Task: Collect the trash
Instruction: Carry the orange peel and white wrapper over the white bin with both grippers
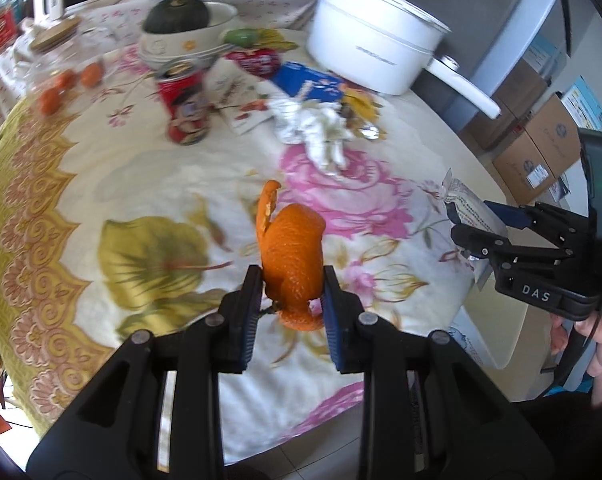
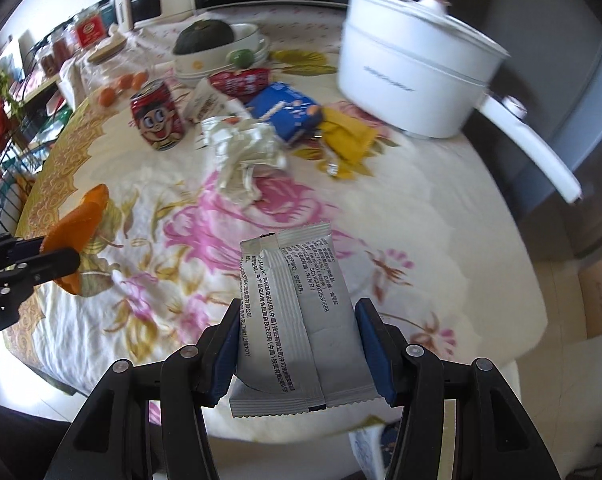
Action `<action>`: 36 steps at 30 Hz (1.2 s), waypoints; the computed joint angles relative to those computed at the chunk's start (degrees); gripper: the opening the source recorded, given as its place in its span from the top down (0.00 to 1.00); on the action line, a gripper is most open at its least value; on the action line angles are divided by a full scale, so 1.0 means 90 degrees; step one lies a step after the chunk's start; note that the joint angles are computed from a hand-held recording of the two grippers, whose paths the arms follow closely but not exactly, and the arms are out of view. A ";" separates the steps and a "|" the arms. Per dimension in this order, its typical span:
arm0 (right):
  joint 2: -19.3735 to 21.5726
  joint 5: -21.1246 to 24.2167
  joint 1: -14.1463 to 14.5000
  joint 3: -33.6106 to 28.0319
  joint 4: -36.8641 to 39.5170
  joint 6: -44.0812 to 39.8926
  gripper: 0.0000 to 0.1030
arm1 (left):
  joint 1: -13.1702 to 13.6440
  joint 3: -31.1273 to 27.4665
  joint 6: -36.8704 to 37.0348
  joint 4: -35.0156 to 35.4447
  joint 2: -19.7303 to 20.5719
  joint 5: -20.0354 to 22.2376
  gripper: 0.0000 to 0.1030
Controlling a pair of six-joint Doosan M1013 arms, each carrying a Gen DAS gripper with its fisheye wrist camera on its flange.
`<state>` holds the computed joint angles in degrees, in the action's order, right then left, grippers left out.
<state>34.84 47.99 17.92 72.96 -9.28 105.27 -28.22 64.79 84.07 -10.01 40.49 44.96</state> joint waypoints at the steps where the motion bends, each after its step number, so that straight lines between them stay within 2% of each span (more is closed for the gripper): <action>1: -0.0058 -0.0034 -0.0026 0.0078 -0.0053 0.0062 0.45 | -0.0042 -0.0057 0.0056 -0.0024 0.0031 0.0022 0.70; 16: -0.0939 -0.0451 -0.0645 0.1359 -0.0351 0.1171 0.45 | -0.0610 -0.0608 0.0833 -0.0345 0.0356 0.0237 0.70; 36: -0.1514 -0.0552 -0.1301 0.2634 -0.0526 0.1624 0.45 | -0.1251 -0.1239 0.1990 -0.0835 0.0866 0.0584 0.70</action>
<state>21.22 43.02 6.20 96.67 -14.01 119.88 -39.49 53.64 101.98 -17.52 48.29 50.22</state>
